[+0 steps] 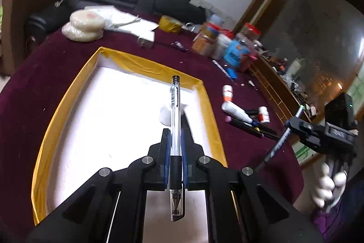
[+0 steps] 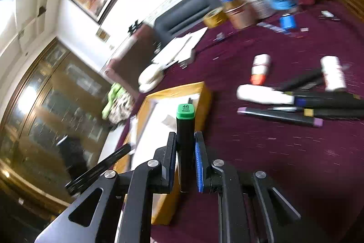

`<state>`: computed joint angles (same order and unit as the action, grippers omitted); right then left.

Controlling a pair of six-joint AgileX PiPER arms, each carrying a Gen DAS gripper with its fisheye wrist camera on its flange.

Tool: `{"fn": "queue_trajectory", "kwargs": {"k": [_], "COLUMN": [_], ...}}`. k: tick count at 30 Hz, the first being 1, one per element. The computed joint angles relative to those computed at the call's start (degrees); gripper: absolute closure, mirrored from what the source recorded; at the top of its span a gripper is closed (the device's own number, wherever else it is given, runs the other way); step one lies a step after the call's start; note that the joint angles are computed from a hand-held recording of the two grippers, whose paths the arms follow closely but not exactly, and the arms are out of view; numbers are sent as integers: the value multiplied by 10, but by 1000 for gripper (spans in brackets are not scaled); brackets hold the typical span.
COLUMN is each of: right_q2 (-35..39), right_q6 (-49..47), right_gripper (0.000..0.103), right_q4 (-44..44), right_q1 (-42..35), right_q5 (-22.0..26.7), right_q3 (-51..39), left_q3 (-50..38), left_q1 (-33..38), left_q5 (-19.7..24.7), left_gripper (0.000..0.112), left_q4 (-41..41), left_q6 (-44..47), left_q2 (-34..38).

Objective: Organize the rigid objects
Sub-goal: 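Carry the pen into the tray and open left while right places the green marker there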

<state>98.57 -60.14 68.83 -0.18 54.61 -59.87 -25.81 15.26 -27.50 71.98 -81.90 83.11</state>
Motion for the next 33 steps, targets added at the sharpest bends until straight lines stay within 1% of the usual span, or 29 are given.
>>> {"fn": "queue_trajectory", "kwargs": {"k": [4, 6, 8, 9, 11, 12, 15, 16, 17, 18, 19, 20, 22, 24, 25, 27, 29, 30, 31, 32, 33], "right_q2": [54, 93, 131, 151, 181, 203, 246, 259, 270, 278, 282, 284, 283, 262, 246, 198, 124, 80, 49, 8, -19], "right_q6": [83, 142, 202, 235, 285, 316, 383, 396, 406, 427, 441, 447, 437, 413, 388, 354, 292, 258, 224, 167, 110], "right_gripper": [90, 90, 90, 90, 90, 90, 90, 90, 90, 90, 89, 89, 87, 86, 85, 84, 82, 73, 54, 41, 14], "right_q4": [-43, -82, -132, -162, -208, -233, -299, -313, -325, -346, -358, -360, -343, -324, -309, -303, -283, -270, -250, -207, -152], "right_q1": [91, 130, 161, 177, 195, 206, 227, 230, 233, 238, 240, 239, 230, 220, 214, 204, 187, 178, 170, 157, 144], "right_q5": [-39, -58, -79, -90, -100, -99, -100, -96, -90, -95, -101, -105, -104, -118, -129, -168, -231, -276, -314, -366, -404], "right_q3": [-79, -133, -185, -212, -253, -286, -353, -372, -389, -399, -403, -404, -398, -366, -345, -288, -202, -152, -115, -64, -29], "left_q3": [-73, -107, -127, -134, -124, -109, -83, -71, -63, -48, -42, -32, -19, -8, -8, -3, 3, 6, 8, 9, 9], "left_q1": [2, -8, -15, -11, -5, 0, 15, 19, 22, 33, 40, 47, 58, 66, 62, 52, 33, 23, 2, -22, -44], "left_q5": [12, 29, 39, 29, 19, 12, -6, -8, -11, -24, -32, -40, -50, -57, -53, -44, -33, -30, -21, -8, 5], "left_gripper": [106, 106, 106, 106, 106, 106, 104, 100, 93, 88, 78, 72, 71, 71, 71, 71, 71, 70, 67, 63, 62], "left_q4": [39, 55, 68, 80, 59, 27, 1, -8, -12, -15, -13, -16, -18, -7, -3, -2, 1, 0, -5, -14, -25], "left_q6": [-44, -68, -88, -105, -89, -57, -27, -17, -12, -6, -7, -5, -5, -15, -24, -32, -46, -49, -52, -51, -46], "left_q2": [78, 118, 141, 153, 150, 140, 112, 99, 92, 81, 76, 70, 61, 48, 43, 26, 0, -10, -27, -39, -49]}}
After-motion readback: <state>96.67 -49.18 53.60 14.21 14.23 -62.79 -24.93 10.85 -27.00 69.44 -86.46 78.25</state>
